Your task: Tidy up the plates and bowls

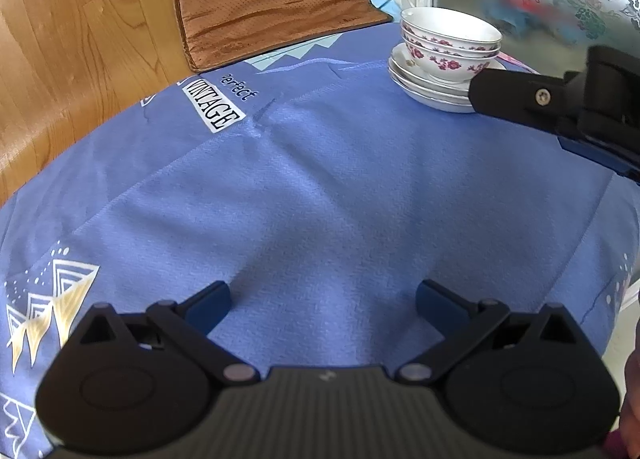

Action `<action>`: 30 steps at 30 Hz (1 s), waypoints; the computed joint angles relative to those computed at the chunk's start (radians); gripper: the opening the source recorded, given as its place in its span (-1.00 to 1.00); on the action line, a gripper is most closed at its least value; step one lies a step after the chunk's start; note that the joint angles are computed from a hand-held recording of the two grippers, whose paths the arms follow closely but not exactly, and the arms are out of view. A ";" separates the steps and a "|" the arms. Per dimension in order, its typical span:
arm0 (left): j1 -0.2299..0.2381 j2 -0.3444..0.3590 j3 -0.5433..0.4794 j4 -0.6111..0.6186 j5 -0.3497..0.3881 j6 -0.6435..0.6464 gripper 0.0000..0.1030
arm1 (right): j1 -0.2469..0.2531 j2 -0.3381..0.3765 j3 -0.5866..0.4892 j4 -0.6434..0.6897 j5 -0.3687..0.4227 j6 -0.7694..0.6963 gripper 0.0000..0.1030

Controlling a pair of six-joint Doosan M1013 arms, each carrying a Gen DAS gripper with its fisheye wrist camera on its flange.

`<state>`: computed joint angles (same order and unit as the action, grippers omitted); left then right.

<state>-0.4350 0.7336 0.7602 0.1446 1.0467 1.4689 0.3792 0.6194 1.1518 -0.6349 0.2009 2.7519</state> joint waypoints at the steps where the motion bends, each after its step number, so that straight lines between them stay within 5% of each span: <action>1: 0.000 0.000 0.000 0.000 0.000 0.000 1.00 | 0.000 0.000 0.000 0.000 0.000 0.000 0.82; 22: 0.000 -0.007 0.012 0.030 -0.033 -0.036 1.00 | -0.004 -0.001 -0.002 -0.033 -0.002 0.039 0.82; 30: -0.004 -0.032 0.044 0.084 -0.084 -0.073 1.00 | -0.014 -0.002 -0.018 0.107 -0.003 -0.111 0.82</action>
<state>-0.4394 0.7013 0.8041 0.2285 0.9628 1.3958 0.3648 0.6174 1.1334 -0.5281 0.1981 2.6414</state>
